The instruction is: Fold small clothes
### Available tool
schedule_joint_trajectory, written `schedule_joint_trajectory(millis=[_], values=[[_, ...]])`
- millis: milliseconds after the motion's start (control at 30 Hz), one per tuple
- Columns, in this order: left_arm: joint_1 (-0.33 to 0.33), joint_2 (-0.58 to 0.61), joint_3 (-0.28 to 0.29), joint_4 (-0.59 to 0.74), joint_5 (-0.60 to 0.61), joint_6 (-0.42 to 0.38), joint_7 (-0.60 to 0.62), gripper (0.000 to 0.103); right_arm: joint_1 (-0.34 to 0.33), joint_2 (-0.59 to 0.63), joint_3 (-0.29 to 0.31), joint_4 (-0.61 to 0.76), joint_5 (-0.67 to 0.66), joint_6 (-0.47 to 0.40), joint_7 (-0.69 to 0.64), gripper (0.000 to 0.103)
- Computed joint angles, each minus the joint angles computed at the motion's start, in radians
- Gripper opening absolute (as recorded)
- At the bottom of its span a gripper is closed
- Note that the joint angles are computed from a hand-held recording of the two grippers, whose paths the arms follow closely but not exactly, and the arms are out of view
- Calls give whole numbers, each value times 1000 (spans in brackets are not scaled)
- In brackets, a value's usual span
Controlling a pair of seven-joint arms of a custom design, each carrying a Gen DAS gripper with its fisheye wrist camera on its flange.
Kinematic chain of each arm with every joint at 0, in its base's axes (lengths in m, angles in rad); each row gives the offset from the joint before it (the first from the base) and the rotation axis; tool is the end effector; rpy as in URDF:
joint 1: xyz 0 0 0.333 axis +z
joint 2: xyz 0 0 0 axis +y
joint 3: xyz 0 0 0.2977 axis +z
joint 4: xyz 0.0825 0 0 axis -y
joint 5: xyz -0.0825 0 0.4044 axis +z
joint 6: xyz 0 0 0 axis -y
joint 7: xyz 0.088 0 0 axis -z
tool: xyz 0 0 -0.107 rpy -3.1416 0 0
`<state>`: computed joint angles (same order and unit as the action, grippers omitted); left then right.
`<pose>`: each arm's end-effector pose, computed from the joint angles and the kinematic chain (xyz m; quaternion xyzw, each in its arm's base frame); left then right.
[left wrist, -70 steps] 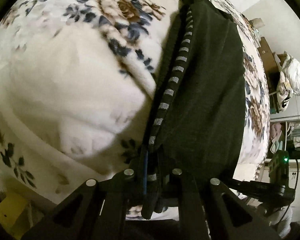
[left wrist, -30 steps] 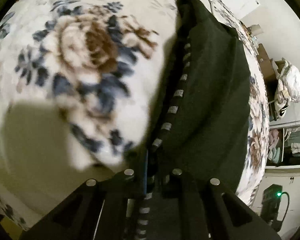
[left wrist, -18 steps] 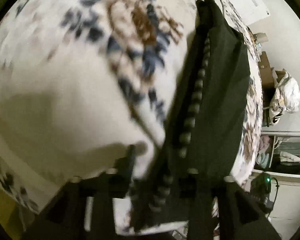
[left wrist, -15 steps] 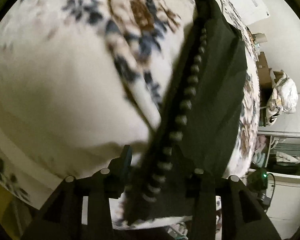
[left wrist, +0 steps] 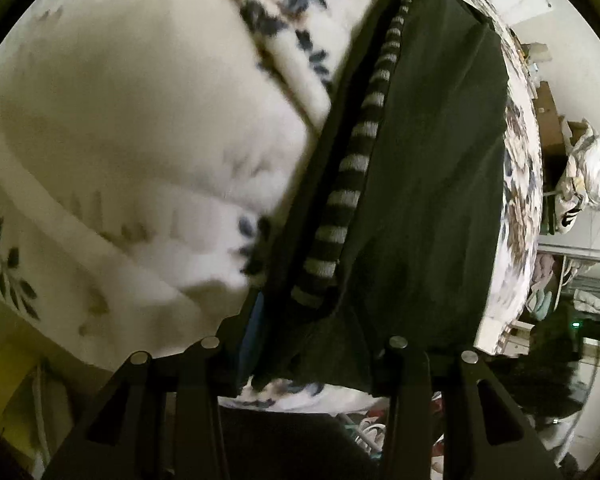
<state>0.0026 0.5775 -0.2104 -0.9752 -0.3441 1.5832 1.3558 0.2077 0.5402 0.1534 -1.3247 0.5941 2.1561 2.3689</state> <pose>0.7105 -0.1377 0.5392 0.7021 -0.6745 0.1432 0.1775 0.7037 0.2636 0.4424 -0.3835 0.8620 0.2658 0.1980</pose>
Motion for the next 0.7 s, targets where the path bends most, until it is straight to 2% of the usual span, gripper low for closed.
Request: schedule_joint_trajectory(millis=[100,167,300,333,400,467,500,533,567,600,667,700], values=[[3,-30,1,-48,-1,18,13,38,-29,-45,23,-57,88,39,-46,6],[3,-44,2,-71,-4,27,21,38,-39,-77,11,-93,89,18,-51,6],[-6,-58,0,-98,2,40,60,38,-42,-61,-8,-80,51,-35,-43,7],[-12,-53,0,-96,10,30,66,38,-46,-83,-29,-117,74,-68,-75,7],[-14,-46,3,-93,9,13,54,38,-49,-48,-18,-95,58,-71,-59,11],[1,-82,2,-147,-21,49,54,38,-38,-16,-21,-65,34,-81,-47,21],[10,-108,2,-183,-37,78,66,39,-39,-12,-20,-68,30,-78,-56,42],[16,-127,5,-210,-46,99,75,47,-39,-10,-16,-79,37,-58,-68,55],[24,-142,8,-234,-59,117,84,52,-40,-18,-13,-102,47,-31,-75,62],[36,-151,7,-257,-89,136,94,61,-37,-7,-8,-100,55,-11,-79,62],[49,-146,6,-276,-129,157,107,63,-44,4,2,-108,73,6,-106,63],[54,-133,2,-278,-152,169,119,63,-46,12,8,-108,85,22,-126,68]])
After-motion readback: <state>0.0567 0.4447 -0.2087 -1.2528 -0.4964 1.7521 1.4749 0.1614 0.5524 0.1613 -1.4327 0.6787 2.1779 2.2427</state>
